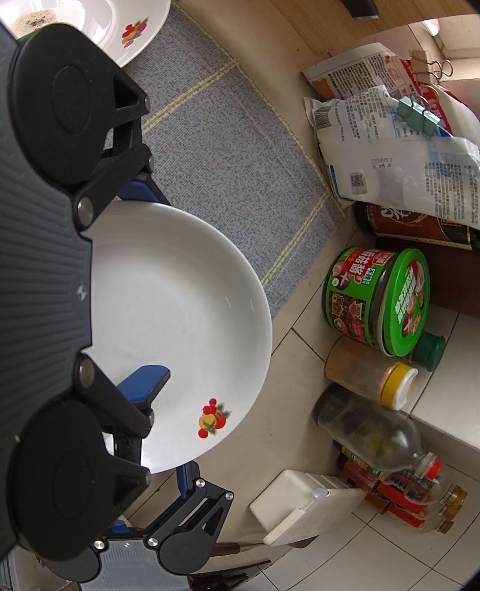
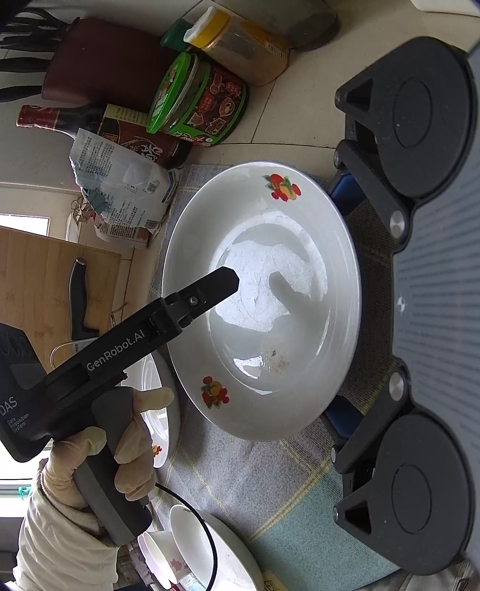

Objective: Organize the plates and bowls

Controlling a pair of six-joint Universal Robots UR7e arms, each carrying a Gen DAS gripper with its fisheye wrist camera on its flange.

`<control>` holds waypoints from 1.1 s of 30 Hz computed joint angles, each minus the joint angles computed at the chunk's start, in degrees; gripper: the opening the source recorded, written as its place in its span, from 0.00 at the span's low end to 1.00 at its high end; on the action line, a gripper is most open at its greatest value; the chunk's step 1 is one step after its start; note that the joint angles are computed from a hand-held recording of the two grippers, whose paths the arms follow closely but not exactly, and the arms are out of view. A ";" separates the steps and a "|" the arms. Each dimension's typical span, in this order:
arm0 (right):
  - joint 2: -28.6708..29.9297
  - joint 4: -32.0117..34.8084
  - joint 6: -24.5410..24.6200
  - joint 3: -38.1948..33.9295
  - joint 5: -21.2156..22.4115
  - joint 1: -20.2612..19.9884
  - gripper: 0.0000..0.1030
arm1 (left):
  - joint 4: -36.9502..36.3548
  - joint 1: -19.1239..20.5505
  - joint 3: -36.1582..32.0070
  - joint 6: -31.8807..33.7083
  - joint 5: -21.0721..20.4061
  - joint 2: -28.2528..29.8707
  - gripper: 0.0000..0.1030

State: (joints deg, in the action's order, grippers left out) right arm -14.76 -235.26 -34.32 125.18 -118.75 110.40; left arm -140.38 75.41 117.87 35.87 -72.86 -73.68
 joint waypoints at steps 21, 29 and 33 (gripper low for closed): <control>-0.29 1.57 1.27 -1.53 -0.08 -1.62 1.00 | -3.01 0.44 -1.29 0.69 0.34 3.30 0.84; -0.48 2.10 1.71 -1.61 -0.67 -1.42 1.00 | -4.25 -0.08 -0.34 2.12 1.18 2.94 0.85; -0.46 1.14 1.59 -1.11 -1.42 -0.90 1.00 | -6.12 -0.87 1.08 3.46 1.48 1.33 0.85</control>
